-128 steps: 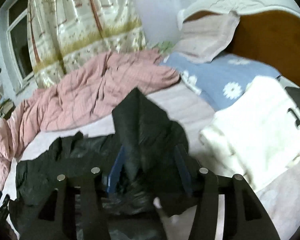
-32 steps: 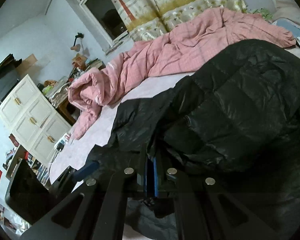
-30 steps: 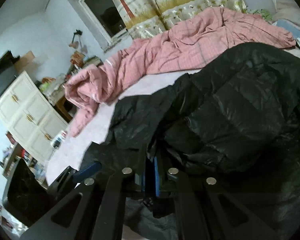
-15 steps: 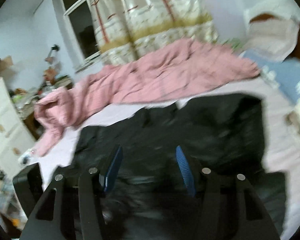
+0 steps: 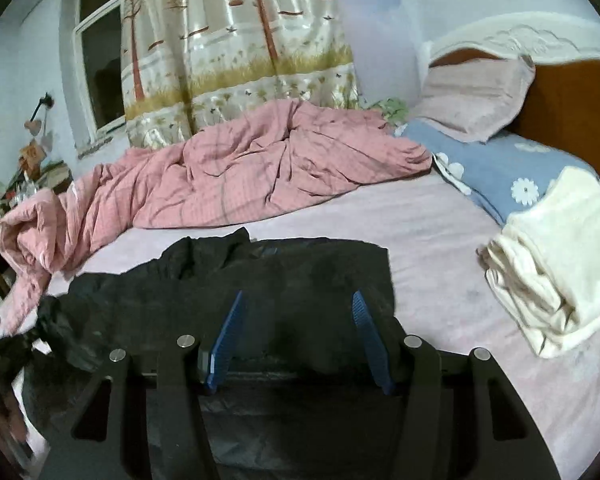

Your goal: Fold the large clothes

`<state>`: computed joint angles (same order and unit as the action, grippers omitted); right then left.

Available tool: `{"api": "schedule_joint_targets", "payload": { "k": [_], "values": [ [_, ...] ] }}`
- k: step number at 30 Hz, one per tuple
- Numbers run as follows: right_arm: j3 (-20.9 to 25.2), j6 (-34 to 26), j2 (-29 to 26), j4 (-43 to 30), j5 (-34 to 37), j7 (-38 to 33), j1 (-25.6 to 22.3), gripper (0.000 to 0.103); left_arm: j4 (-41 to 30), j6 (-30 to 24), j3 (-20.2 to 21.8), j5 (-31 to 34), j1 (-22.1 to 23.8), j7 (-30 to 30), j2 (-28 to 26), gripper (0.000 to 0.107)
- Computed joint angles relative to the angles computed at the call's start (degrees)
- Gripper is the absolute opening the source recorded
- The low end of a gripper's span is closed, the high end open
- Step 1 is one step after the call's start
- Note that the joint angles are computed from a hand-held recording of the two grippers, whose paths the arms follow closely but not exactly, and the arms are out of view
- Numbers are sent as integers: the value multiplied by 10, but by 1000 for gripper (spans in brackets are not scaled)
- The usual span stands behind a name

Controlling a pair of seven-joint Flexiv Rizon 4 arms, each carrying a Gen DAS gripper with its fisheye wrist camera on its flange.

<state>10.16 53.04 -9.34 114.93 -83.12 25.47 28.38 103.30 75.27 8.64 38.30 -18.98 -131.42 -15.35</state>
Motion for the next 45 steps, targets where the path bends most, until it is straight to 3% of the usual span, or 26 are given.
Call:
{"api": "schedule_joint_targets", "payload": {
  "k": [3, 5, 7, 9, 11, 13, 15, 16, 18, 20, 22, 23, 24, 25, 27, 30, 33, 37, 39, 41, 42, 45],
  "values": [
    [-1, -3, -3, -1, -2, -5, 0, 61, -31, -30, 26, 44, -8, -33, -13, 2],
    [-2, 24, -11, -3, 14, -22, -6, 61, -12, 16, 4, -5, 37, -5, -23, 9],
    [1, 59, -31, -11, 78, -100, -9, 61, 23, 60, -46, -104, 91, 75, -28, 59],
    [4, 44, -57, -27, 158, -187, 3, 61, 52, 127, -57, -131, 102, 102, -26, 72],
    [-1, 27, -77, -40, 205, -238, 16, 61, 66, 155, -78, -148, 110, 150, -22, 75],
    [-8, 9, -94, -56, 249, -278, 28, 60, 90, 162, -140, -190, 152, 219, -16, 83],
    [-9, -16, -110, -74, 304, -316, 36, 60, 92, 121, -177, -235, 168, 274, -17, 85],
    [-11, -16, -114, -79, 321, -327, 38, 60, 73, 66, -169, -232, 153, 278, -21, 85],
    [-12, -6, -122, -88, 364, -362, 35, 60, 28, -12, -114, -209, 93, 266, -40, 81],
    [-18, -5, -126, -93, 386, -373, 39, 60, -10, -57, -65, -188, 51, 220, -60, 58],
    [-25, -4, -127, -96, 397, -375, 43, 59, -2, -39, -74, -242, 66, 239, -67, 16],
    [-28, -3, -126, -97, 401, -377, 44, 55, 9, -14, -86, -275, 81, 257, -68, 5],
    [-31, -5, -125, -99, 402, -376, 46, 38, 21, 6, -96, -304, 93, 274, -68, 1],
    [-34, -12, -123, -100, 401, -375, 49, 14, 34, 36, -100, -325, 100, 282, -67, 1],
    [-46, 0, -110, -85, 377, -346, 51, 5, 49, 84, -71, -328, 82, 267, -62, 1],
    [-56, 33, -88, -62, 330, -292, 47, 5, 37, 101, -2, -307, 32, 231, -68, 1],
    [-50, 44, -76, -53, 308, -279, 37, 5, 35, 102, 3, -316, 29, 233, -73, 2],
    [-25, 72, -83, -56, 350, -340, 22, 5, 15, 87, 54, -285, -12, 203, -82, 7],
    [-5, 66, -101, -72, 416, -401, 17, 5, 12, 88, 65, -270, -20, 189, -80, 7],
    [-4, 48, -112, -83, 453, -423, 23, 5, 10, 88, 81, -250, -31, 172, -77, 25],
    [-6, 39, -118, -89, 465, -428, 27, 5, 10, 91, 85, -241, -34, 165, -76, 40],
    [-16, 45, -123, -90, 481, -431, 34, 5, 13, 95, 88, -224, -37, 147, -68, 59]
  ]
}}
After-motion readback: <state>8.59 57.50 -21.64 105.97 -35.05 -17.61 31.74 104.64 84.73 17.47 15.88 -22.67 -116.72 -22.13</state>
